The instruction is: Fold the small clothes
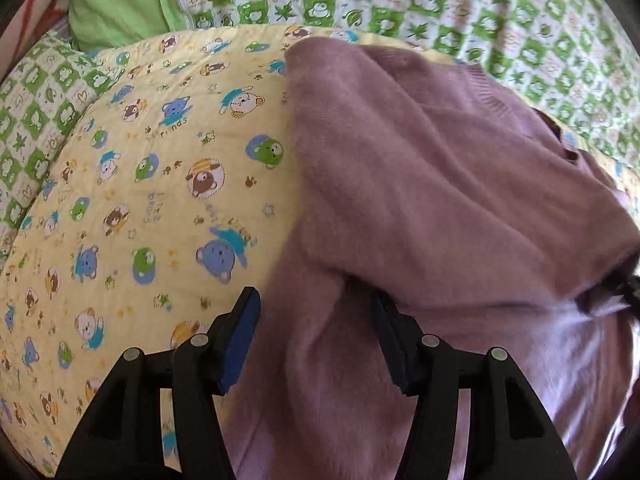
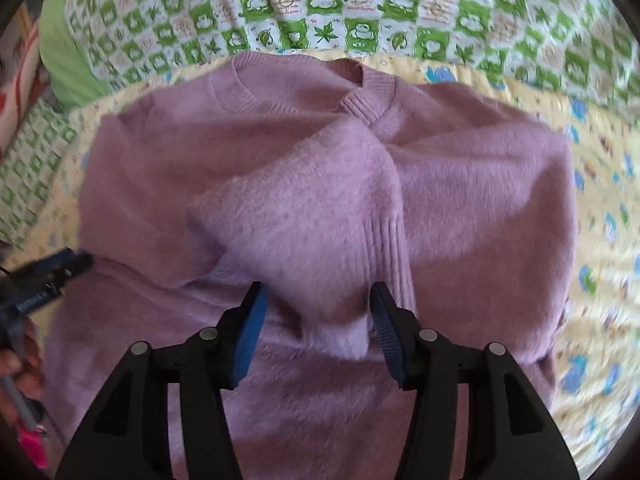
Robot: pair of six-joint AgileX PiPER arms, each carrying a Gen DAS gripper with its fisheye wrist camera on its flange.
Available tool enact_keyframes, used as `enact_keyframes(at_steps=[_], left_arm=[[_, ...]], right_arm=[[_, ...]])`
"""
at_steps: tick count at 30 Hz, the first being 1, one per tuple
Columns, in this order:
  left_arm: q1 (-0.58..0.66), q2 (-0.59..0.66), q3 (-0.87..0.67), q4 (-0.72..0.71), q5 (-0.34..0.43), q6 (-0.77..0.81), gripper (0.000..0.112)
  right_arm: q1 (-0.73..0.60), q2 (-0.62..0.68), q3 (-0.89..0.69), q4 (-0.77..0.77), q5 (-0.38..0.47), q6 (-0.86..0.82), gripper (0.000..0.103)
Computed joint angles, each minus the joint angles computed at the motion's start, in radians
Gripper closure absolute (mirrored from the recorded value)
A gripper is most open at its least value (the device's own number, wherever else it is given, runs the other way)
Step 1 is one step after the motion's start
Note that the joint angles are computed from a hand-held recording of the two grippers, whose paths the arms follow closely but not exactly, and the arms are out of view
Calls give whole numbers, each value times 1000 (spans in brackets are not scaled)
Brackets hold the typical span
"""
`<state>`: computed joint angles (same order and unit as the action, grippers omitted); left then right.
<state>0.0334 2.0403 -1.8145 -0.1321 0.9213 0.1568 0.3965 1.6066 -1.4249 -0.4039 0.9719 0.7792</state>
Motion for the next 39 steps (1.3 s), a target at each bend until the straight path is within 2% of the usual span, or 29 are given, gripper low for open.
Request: enact_keyframes(at_steps=[1, 2, 5, 7, 10, 13, 14, 19, 23, 26, 28, 31, 35, 39], left_arm=[[-7, 17, -28, 22, 3, -15, 55], [-13, 29, -47, 32, 4, -19, 55], [-33, 55, -98, 69, -9, -25, 56], [-52, 66, -131, 116, -6, -81, 61], [-22, 87, -184, 73, 14, -142, 61], [16, 95, -189, 24, 26, -157, 61], [5, 116, -220, 28, 38, -184, 61], [63, 79, -140, -87, 6, -169, 62], [115, 92, -129, -209, 23, -173, 62], [152, 88, -97, -300, 38, -168, 62], [158, 79, -81, -317, 39, -141, 61], [153, 71, -82, -295, 67, -113, 60], [176, 36, -40, -309, 102, -27, 60], [230, -39, 46, -366, 150, 80, 60]], right_arm=[[-3, 17, -34, -15, 24, -9, 92], [-12, 24, -72, -21, 52, -26, 96], [-8, -57, -132, -127, 67, -22, 96], [9, -133, -155, -203, 62, -24, 96], [56, -197, -174, -337, 113, -33, 96], [40, -225, -85, -343, 122, -70, 96], [13, -232, -30, -307, 99, -73, 96], [-49, -230, 170, -231, 30, -41, 96], [-8, -254, 243, -305, -4, 18, 96], [28, -238, 251, -399, 12, 48, 96], [-6, -211, 231, -336, 5, -13, 95], [-28, -211, 252, -246, 6, -82, 89], [-32, -245, 296, -168, 33, -103, 74], [-42, -335, 322, -87, 48, -109, 70]])
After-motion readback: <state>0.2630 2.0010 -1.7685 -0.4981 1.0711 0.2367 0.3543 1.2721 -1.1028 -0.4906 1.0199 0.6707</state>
